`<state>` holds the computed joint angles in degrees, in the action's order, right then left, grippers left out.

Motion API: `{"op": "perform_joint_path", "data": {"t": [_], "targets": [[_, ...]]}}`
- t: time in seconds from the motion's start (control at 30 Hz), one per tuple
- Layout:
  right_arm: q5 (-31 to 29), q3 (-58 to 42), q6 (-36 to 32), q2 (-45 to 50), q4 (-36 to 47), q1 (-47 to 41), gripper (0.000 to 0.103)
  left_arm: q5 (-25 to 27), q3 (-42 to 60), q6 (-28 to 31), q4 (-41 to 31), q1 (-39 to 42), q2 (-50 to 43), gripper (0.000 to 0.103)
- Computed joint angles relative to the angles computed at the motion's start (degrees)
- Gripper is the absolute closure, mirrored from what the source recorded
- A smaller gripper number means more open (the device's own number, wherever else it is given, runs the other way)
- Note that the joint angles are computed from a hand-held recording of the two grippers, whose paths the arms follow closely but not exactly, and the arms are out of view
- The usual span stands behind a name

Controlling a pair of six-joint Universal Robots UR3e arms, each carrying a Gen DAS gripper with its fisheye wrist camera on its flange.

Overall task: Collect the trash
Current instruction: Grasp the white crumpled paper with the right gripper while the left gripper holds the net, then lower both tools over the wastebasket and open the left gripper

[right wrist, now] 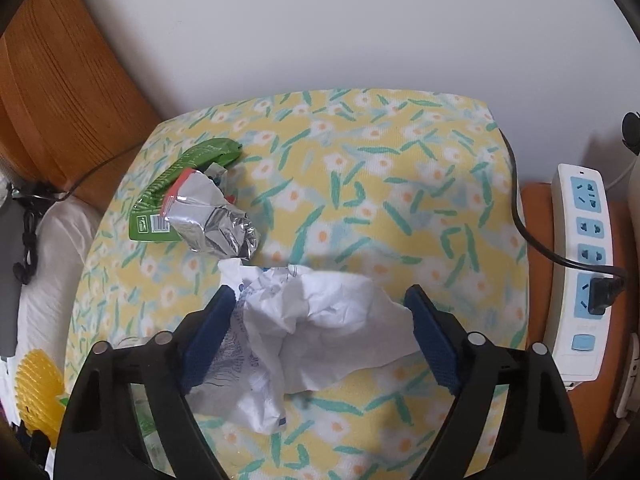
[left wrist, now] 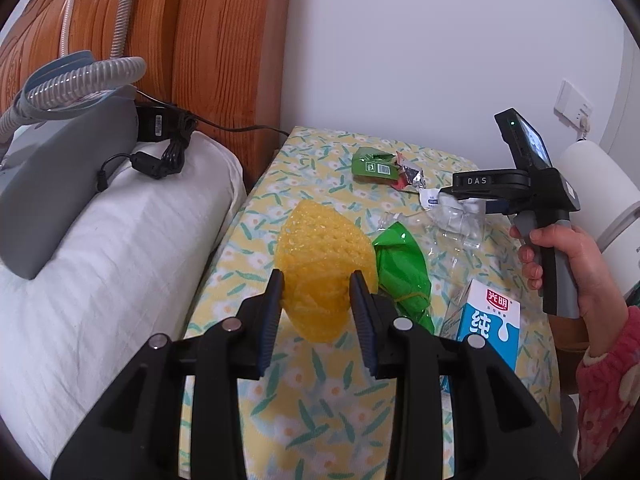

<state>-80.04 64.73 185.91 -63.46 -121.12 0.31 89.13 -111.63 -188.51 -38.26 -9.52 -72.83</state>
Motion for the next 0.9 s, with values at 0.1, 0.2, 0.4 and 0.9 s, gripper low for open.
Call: {"op": "perform_joint_path", "data": {"t": [0.1,0.2,0.4,0.9], "targets": [[2.69,1.63,-0.06,-1.37,-0.86,-1.35,0.038,-0.1,-0.5,0.01,-0.6,0.33,1.2,0.069],[3.55,2.4,-0.23,-2.27,-1.36,-1.86,0.042,0.04,-0.93,0.03,-1.19,0.54,2.56,0.069],[5.19,6.6,-0.14,-6.65,-4.93,-2.8,0.045,0.36,-1.35,0.17,-3.06,0.81,5.56,0.069],[11.14,35.61,-9.3,-48.34,-1.88,-0.89,0.045,2.88,-2.89,-0.68,-17.48,-9.5,22.13,0.069]]}}
